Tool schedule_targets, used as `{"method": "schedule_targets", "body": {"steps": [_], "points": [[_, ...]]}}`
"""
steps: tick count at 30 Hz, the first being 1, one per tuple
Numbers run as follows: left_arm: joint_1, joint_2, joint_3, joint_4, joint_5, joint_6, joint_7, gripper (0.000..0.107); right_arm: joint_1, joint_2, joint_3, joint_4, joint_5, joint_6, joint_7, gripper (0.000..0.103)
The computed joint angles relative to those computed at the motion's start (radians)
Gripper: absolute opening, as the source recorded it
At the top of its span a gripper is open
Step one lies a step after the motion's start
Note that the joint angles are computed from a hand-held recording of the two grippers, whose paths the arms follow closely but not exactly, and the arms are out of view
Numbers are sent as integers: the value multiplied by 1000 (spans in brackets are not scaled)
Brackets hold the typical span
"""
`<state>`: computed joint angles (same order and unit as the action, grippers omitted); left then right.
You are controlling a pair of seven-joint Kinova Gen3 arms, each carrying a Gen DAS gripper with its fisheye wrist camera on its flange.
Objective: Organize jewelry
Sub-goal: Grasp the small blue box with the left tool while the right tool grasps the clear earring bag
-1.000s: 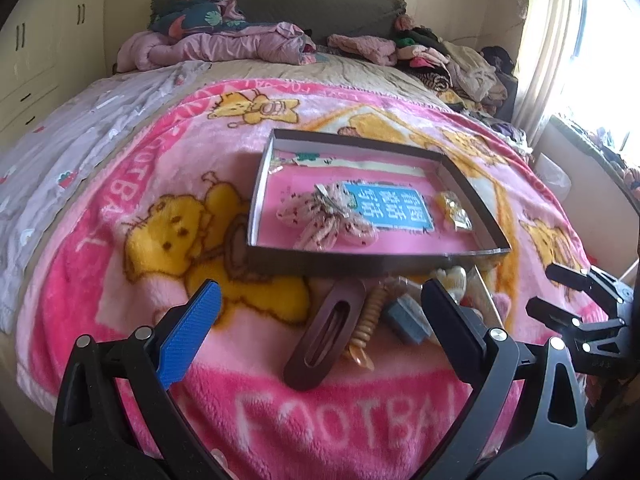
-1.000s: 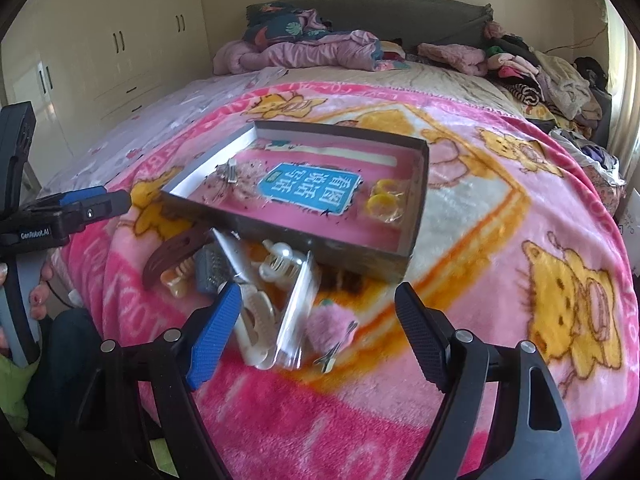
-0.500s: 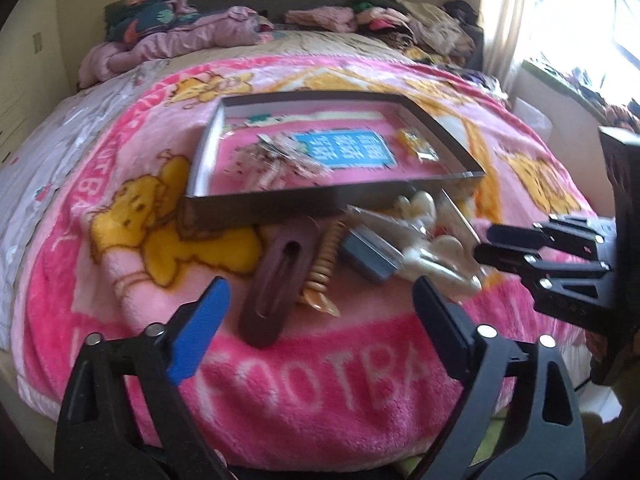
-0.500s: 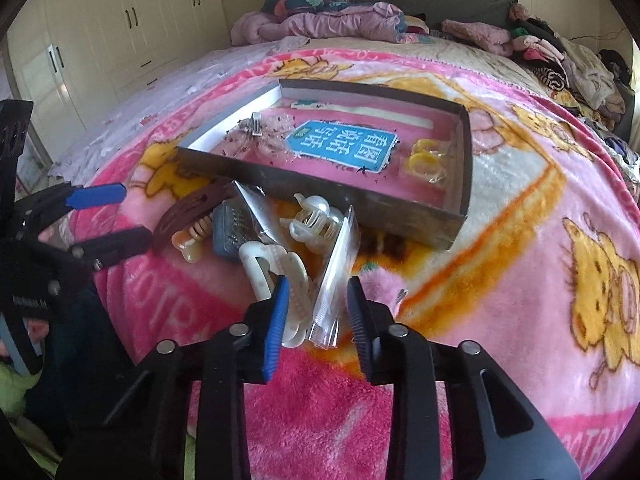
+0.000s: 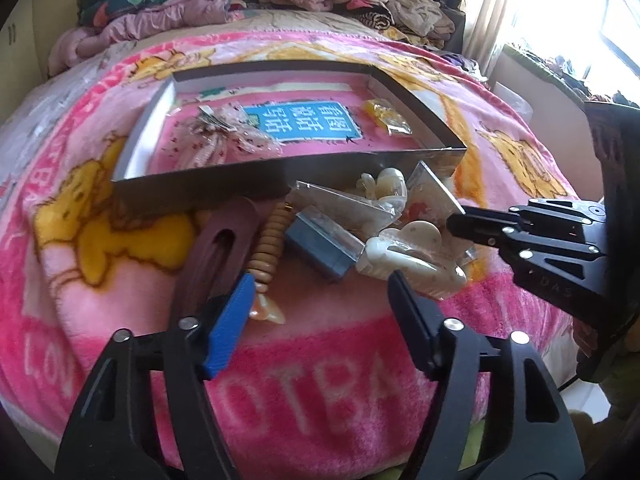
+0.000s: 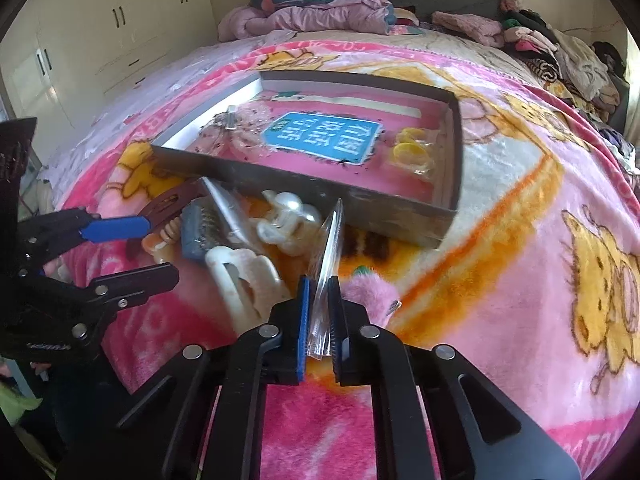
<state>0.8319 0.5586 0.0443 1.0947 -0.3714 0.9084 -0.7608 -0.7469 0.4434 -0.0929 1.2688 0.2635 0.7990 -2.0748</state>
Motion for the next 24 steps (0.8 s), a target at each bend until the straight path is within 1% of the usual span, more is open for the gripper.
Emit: {"method": "schedule_targets", "body": {"steps": [3, 6, 9, 13, 18, 20, 21, 22, 24], "points": [[-28, 13, 16, -14, 37, -3, -15, 55, 9, -13, 2, 21, 0, -19, 3, 8], [-53, 20, 25, -19, 76, -20, -27, 49, 20, -19, -2, 28, -5, -28, 10, 8], [-72, 30, 29, -29, 113, -32, -32, 47, 23, -21, -2, 33, -5, -33, 16, 7], [-102, 35, 36, -34, 166, -51, -35, 46, 31, -21, -9, 35, -14, -41, 31, 7], [-125, 54, 42, -63, 211, -44, -41, 46, 41, -11, -16, 21, -36, -40, 58, 7], [-125, 67, 38, -87, 221, -25, -37, 41, 41, -11, -16, 22, -39, -43, 67, 7], [-128, 70, 40, -92, 229, -25, -39, 32, 42, -11, -17, 21, -42, -43, 74, 7], [-132, 74, 42, -98, 236, -23, -41, 29, 42, -12, -18, 22, -43, -45, 80, 7], [-132, 79, 40, -105, 243, -15, -43, 27, 37, -14, -14, 23, -40, -46, 82, 7]]}}
